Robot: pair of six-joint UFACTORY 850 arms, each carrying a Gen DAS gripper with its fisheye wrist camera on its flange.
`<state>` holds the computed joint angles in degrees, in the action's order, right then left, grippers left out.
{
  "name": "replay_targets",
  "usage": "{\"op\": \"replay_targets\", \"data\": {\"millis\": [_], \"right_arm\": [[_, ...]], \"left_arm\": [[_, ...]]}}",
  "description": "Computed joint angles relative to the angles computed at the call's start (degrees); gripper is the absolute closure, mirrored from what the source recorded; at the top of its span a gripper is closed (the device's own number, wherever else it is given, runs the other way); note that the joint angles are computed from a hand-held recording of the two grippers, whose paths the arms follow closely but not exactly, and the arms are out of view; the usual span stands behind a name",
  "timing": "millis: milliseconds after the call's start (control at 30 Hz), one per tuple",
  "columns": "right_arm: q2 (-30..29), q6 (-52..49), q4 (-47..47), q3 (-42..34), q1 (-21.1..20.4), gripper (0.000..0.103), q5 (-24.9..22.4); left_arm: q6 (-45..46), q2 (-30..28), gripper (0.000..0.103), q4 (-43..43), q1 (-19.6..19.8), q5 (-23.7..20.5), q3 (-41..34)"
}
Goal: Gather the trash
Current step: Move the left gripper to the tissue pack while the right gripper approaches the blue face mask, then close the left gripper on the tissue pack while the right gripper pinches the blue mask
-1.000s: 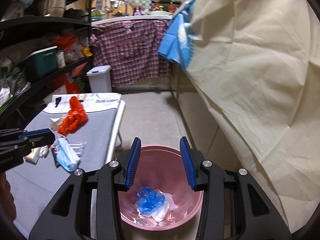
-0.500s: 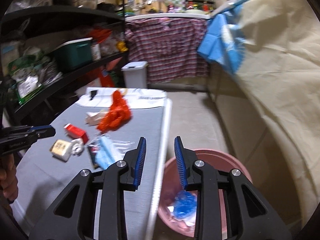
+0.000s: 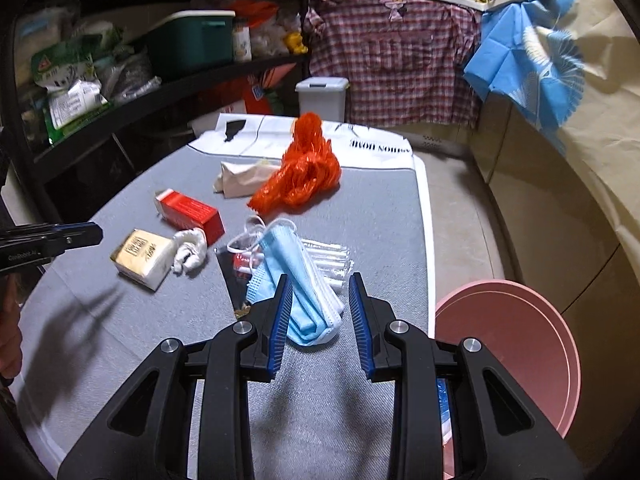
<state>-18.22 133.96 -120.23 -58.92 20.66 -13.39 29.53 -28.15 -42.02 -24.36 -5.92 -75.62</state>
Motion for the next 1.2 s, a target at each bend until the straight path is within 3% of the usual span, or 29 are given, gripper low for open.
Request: {"op": "replay_targets", "data": {"millis": [67,100,333,467,633,767,900,1200], "right_arm": [[-1.1,-1.77,1.75,-0.88,-0.29,0.072,1.14],[-1.87,-4.01,3.94,-1.52,-0.44,0.072,1.78],[-5.27,-16.74,15.62,-4.32,-0.79,0.072,4.19],[-6.28,-22.05,20.72,-5.15,-0.9,0.072,4.78],[-6.83,-26.86,25.47,-5.63,-1.05,0.073,5.02],[-6.93,-29.24,27.44,-5.72,-0.92,0.084,4.86],[-6.45,-28.7,26.49,-5.3,-0.9,0.094,5.22],[-3.54,-15.22,12.6,-3.05,-0.49,0.097,4.19]], "left_arm": [[-2.64,-0.57,0.071,1.98,0.52,0.01,-0.15],[-3.79,-0.95,0.071,2.76,0.76,-0.28,-0.44],[-4.69,-4.04,0.071,1.46,2.02,-3.27,-3.5],[-12.84,-5.99,0.071,8.89,2.23,-5.03,-5.41],[-4.4,-7.12,0.072,-0.04,2.7,-6.98,-6.03],[-8.65,-6.92,0.075,5.31,2.13,-5.92,-5.8],[-11.23,-6.67,0.081,8.17,2.0,-5.59,-5.67],[-25.16,-4.74,0.097,24.05,1.07,-3.29,-4.51]]}}
